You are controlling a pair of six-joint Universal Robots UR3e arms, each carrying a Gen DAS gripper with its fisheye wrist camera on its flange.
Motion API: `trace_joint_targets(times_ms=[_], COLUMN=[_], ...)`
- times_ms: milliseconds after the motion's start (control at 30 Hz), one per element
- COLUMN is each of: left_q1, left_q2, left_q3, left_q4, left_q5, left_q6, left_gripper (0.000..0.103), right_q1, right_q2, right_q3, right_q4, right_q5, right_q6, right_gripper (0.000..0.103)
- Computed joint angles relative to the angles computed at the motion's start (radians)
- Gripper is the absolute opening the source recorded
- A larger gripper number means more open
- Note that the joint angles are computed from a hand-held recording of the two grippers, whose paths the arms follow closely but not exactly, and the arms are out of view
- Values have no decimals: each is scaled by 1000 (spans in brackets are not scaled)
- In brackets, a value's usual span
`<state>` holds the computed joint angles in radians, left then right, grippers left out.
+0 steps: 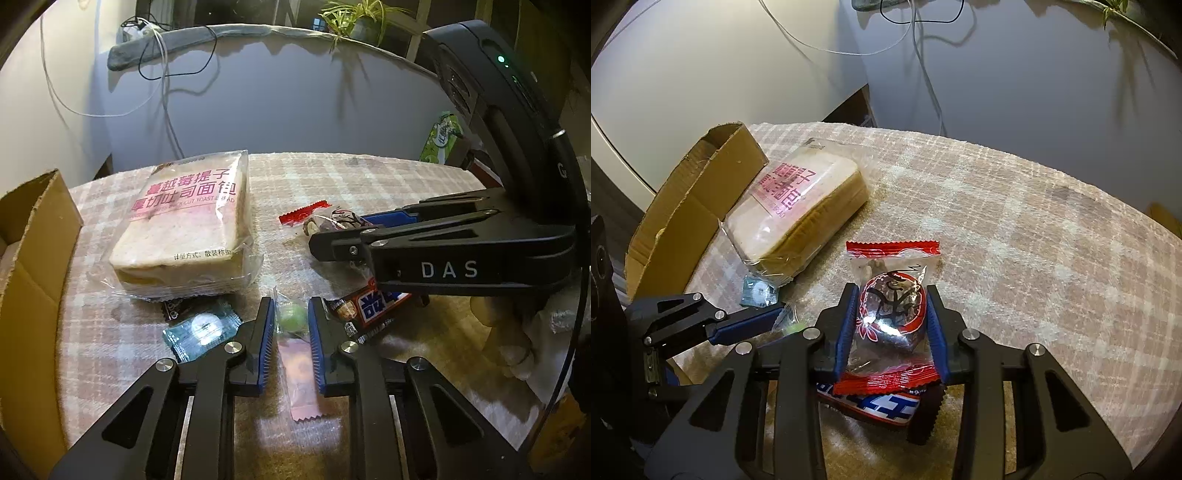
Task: Organize snacks
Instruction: 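Carry the red-wrapped pastry into the box and open the right tool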
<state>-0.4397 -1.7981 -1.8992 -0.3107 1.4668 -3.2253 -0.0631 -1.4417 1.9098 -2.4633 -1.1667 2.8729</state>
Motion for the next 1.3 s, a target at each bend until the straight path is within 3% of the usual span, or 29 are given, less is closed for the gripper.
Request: trace_joint_targets(times_ms=[467,767,1300], left_q1=[38,134,549], left_q2=[147,343,783], left_q3=[-108,-225,-423], left_q4=[32,17,-202], left_q5=[-36,-69,-232], left_q6=[-22,-20,136], left_gripper=[14,14,14], right_q1=[-37,-9,282], right_q2=[-146,-236,19], right_q3=[59,38,-261], right_q4=[17,66,-1], right_q5=[49,89,23], right_q6=[14,22,179], right_gripper=[36,36,36])
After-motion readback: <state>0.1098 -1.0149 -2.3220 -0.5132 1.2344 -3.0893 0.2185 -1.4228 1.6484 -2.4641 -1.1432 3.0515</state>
